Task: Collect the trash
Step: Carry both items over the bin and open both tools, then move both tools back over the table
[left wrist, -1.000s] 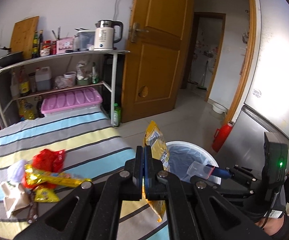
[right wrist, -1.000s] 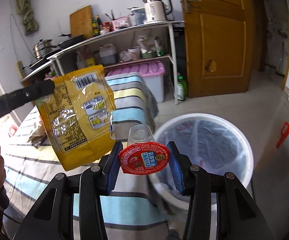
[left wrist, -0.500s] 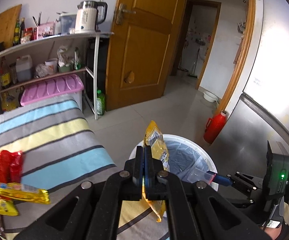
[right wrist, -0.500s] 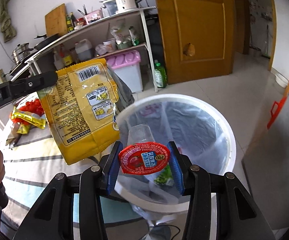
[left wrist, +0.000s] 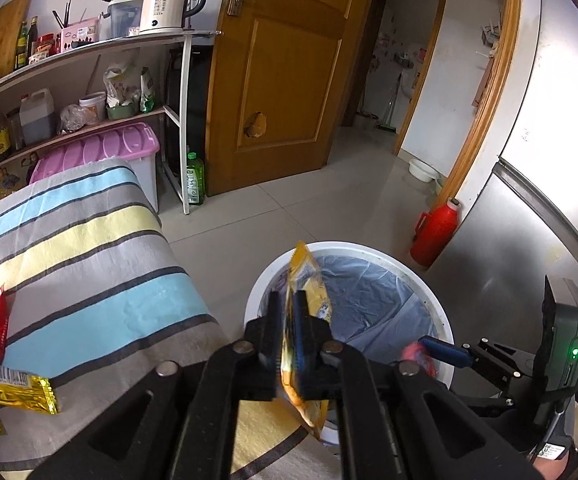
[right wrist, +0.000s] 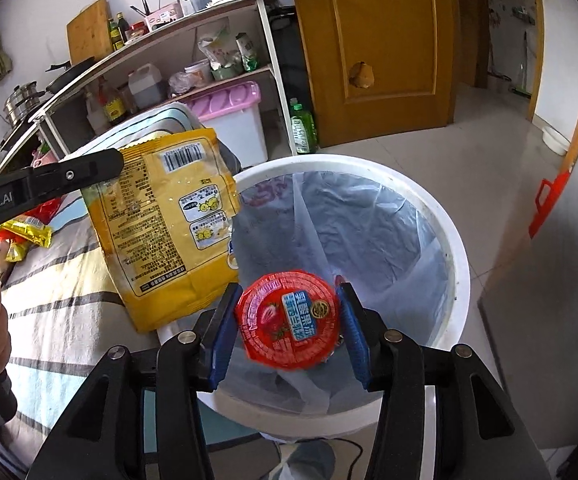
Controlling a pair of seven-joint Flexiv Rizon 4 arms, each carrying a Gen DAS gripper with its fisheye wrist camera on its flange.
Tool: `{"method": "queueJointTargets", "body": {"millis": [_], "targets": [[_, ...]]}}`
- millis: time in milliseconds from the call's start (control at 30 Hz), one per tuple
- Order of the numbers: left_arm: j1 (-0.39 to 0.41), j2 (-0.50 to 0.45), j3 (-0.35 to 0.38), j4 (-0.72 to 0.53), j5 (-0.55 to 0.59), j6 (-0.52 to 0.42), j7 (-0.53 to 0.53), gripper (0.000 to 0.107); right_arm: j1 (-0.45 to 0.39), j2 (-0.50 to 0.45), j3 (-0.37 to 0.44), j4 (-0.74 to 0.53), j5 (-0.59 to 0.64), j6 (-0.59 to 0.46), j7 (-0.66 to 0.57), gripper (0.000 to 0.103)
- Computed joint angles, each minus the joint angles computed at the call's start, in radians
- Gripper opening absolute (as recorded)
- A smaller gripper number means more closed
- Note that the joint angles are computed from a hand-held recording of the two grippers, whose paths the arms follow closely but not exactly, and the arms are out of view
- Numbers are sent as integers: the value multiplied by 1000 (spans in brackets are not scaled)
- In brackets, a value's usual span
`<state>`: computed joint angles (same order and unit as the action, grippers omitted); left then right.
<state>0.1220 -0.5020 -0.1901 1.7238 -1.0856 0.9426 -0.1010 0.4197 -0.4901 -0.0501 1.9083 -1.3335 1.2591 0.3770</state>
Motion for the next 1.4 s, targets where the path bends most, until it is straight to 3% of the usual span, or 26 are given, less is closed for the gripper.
{"method": "queueJointTargets", "body": {"millis": [100, 367, 800, 1167, 1400], "targets": [[5, -4, 0, -6, 2, -17, -5, 21, 4, 4, 1, 2, -4, -15, 5, 54], [21, 23, 6, 13, -38, -48, 21, 21, -4, 40, 12, 13, -67, -52, 66, 55], [24, 125, 75, 117, -205, -31, 168, 21, -11, 89, 77, -17, -239, -99, 164, 55], [57, 198, 149, 182, -313, -46, 256, 21, 83, 57, 104, -113, -210, -162, 53, 55], [78, 225, 185, 204, -378, -20, 296, 21, 124, 20, 93, -183, -218, -105, 12, 55]]}}
